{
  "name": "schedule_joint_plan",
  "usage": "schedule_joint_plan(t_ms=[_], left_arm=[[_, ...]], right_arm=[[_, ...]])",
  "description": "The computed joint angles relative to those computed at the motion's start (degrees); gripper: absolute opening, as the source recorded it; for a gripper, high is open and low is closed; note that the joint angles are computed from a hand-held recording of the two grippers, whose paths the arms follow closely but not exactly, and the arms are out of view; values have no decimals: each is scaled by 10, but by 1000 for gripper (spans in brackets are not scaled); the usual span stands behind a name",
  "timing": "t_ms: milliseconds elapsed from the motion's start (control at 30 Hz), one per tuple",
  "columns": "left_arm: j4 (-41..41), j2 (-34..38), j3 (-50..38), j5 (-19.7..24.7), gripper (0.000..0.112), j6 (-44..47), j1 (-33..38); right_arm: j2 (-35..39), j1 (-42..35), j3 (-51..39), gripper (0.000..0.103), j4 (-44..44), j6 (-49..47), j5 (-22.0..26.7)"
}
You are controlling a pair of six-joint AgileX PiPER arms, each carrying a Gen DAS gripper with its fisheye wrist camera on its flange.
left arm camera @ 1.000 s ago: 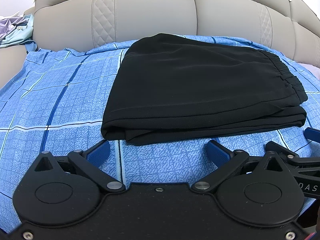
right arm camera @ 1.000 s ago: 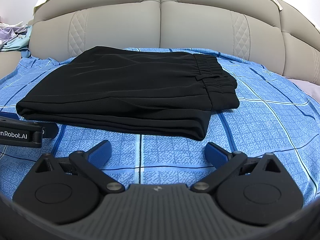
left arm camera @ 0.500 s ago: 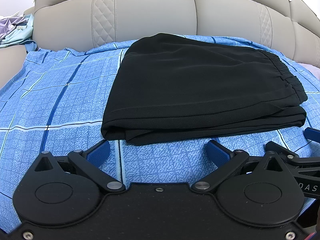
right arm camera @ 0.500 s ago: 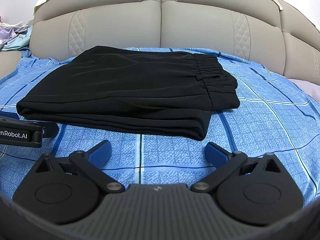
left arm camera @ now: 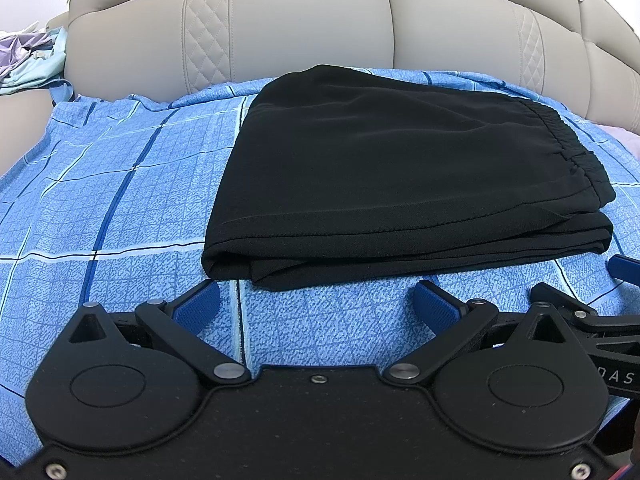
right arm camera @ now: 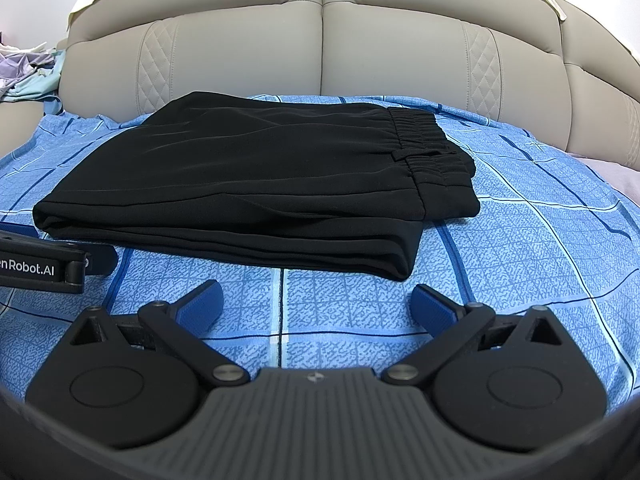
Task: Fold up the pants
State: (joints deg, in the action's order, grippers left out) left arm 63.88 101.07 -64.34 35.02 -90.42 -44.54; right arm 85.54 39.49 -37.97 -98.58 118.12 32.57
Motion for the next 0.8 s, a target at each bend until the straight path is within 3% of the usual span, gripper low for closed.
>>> schedule_joint_plan(t_ms=[800], left_arm=[[1, 0, 1, -1, 103, 0, -1]], right_arm=[[-1, -5, -2, 103, 4, -9, -7]])
